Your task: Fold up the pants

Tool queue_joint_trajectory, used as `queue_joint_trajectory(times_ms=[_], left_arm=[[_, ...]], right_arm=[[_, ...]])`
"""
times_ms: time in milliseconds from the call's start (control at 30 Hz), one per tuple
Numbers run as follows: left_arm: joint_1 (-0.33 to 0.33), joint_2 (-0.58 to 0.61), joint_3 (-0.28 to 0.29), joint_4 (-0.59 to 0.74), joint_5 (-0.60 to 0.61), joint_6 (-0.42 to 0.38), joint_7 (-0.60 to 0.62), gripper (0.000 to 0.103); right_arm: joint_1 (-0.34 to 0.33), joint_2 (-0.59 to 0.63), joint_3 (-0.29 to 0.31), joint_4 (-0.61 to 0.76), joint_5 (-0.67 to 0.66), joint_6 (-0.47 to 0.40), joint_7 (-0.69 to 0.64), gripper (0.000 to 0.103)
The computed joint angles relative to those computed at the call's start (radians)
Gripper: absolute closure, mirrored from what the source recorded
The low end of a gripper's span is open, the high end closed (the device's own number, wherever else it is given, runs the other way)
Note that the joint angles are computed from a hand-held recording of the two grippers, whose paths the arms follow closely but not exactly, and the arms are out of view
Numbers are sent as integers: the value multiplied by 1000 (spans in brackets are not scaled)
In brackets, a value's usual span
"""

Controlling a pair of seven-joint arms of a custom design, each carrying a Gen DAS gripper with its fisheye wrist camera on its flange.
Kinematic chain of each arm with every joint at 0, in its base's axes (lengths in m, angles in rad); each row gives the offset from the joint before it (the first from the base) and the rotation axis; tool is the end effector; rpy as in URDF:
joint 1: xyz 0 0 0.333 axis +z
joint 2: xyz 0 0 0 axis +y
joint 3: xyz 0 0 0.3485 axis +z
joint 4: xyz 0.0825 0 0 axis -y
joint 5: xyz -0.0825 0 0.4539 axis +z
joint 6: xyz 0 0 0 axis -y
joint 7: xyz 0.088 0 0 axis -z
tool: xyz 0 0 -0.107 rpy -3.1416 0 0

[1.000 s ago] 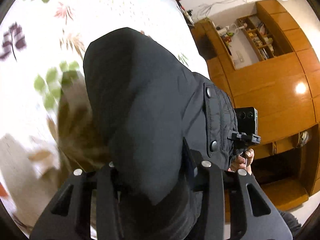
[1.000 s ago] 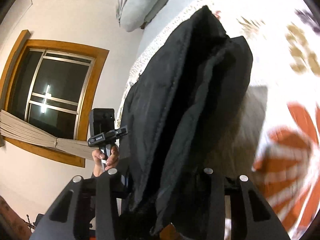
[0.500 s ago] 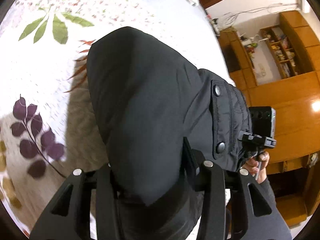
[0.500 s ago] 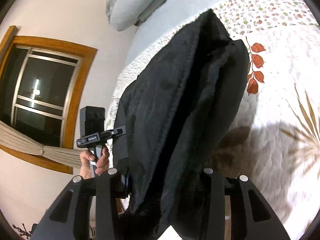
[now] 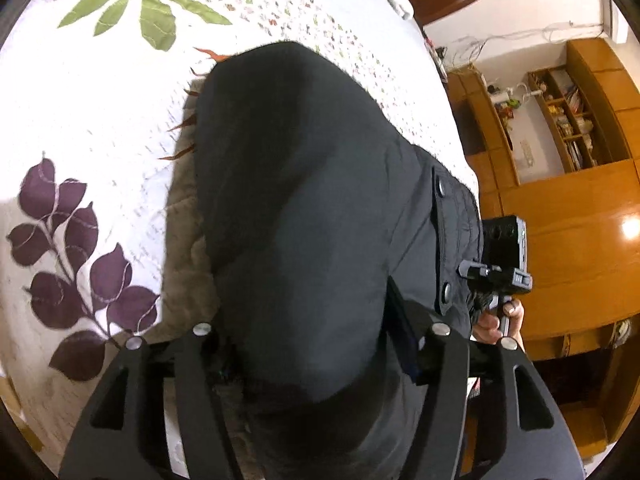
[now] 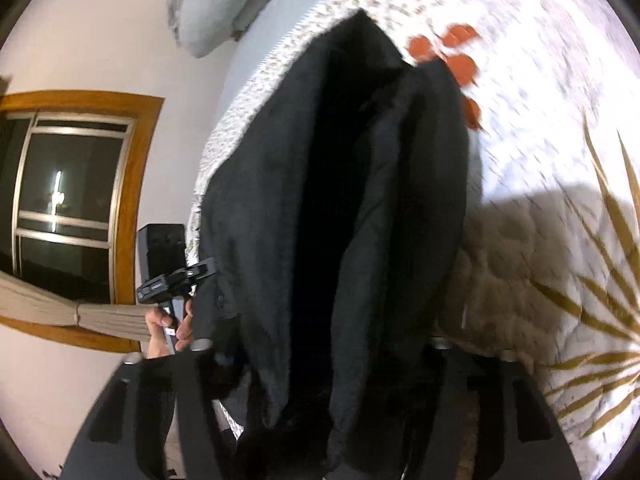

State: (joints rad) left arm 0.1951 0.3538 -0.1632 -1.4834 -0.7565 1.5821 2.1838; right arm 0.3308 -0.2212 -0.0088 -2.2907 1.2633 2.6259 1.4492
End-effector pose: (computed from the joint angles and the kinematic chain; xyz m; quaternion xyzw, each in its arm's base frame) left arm 0.7248 -0.0331 0.5005 0.4781 -0.7773 0.2993 0.2786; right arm 0.5436 0.1573 0.4875 -0.4345 0.7644 0.1867 0.4382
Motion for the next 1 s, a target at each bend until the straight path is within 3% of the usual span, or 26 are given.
queue_joint_trajectory(times_ms=[100, 167, 267, 367, 433, 467, 567, 667, 800, 867, 1000], left_arm=[[13, -59, 12, -50, -18, 61, 44, 35], [7, -133, 26, -118, 5, 139, 100, 24], [-10, -228, 49, -213, 39, 209, 167, 22], [-31, -304, 71, -304, 69, 270, 232, 20], [-54, -335, 80, -358, 124, 345, 243, 17], [-61, -336, 85, -369, 135, 365, 228, 15], [-59, -320, 105, -363, 111, 340, 188, 14], [-44, -358, 123, -388, 47, 344, 176, 15], [-25, -498, 173, -503, -40, 368, 230, 12], [-21, -585, 206, -575, -60, 375, 258, 10], [-21, -783, 272, -729, -36, 426, 315, 4]], right_arm=[[7, -53, 12, -34, 23, 70, 28, 26], [6, -119, 31, -87, -34, 141, 101, 24], [10, -205, 49, -160, -139, 194, 202, 23], [6, -256, 80, -208, -253, 201, 304, 23], [-72, -262, 160, -223, -447, 165, 481, 23], [-82, -271, 161, -235, -485, 150, 515, 22], [-96, -283, 174, -247, -575, 126, 626, 22], [-63, -349, 160, -288, -586, 178, 695, 22], [-126, -523, 289, -364, -698, 189, 920, 20], [-203, -627, 411, -370, -800, 96, 1065, 19], [-260, -810, 581, -354, -941, -99, 1298, 10]])
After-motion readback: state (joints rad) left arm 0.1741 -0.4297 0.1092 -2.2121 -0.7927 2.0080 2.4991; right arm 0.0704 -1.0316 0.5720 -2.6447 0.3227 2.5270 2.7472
